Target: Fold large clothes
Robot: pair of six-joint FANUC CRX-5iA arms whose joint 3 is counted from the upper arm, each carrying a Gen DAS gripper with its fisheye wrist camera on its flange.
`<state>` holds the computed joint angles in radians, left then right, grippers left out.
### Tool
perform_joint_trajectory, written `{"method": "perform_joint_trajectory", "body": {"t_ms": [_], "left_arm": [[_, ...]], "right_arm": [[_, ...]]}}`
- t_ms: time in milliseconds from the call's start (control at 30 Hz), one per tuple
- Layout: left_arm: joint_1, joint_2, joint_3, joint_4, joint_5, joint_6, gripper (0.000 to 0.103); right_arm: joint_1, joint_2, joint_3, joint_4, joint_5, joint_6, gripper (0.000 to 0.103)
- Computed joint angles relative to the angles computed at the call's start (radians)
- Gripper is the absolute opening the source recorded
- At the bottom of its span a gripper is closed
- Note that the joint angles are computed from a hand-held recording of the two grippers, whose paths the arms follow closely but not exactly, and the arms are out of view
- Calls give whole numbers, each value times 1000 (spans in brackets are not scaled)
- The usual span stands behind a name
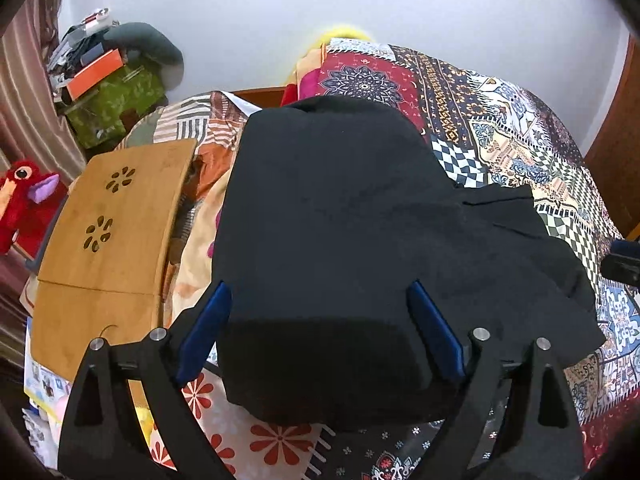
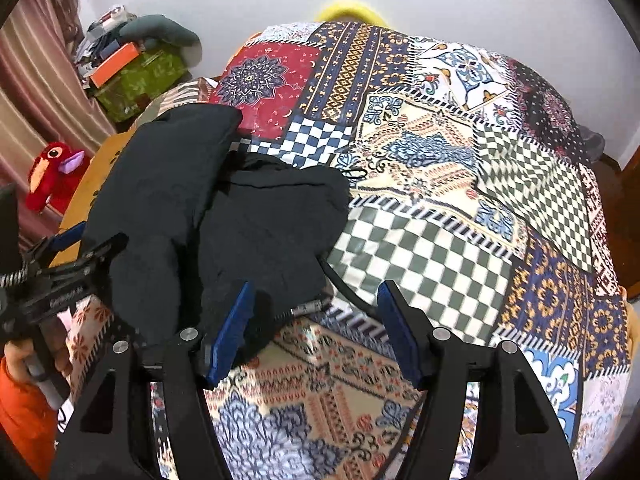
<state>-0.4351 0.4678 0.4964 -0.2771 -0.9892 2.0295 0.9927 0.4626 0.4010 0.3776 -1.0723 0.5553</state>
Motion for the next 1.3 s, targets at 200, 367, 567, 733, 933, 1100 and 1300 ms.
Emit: {"method": "perform_joint_trajectory", "body": {"t_ms": [200, 367, 567, 733, 933, 1100, 1300], "left_arm": [[31, -87, -91, 113, 38, 41, 89], [-42, -193, -114, 0, 29, 99, 89], [-177, -362, -137, -171, 39, 193, 89], [-320, -472, -150, -345, 32, 316, 89], [-549, -567, -167, -624, -10, 509, 89], [-786, -575, -165, -909, -172, 648, 89], [-976, -548, -178, -1107, -345, 715, 90]], "right_arm": [[42, -86, -84, 29, 64, -46, 61], [107, -157, -140, 131, 94, -98, 61], [209, -280, -267, 363, 133, -233, 61], [303, -360, -369, 616, 108, -381, 65], [398, -433, -479, 881, 58, -545, 68], [457, -456, -541, 1016, 0, -639, 68], [503, -455, -582, 1105, -65, -720, 70]]}}
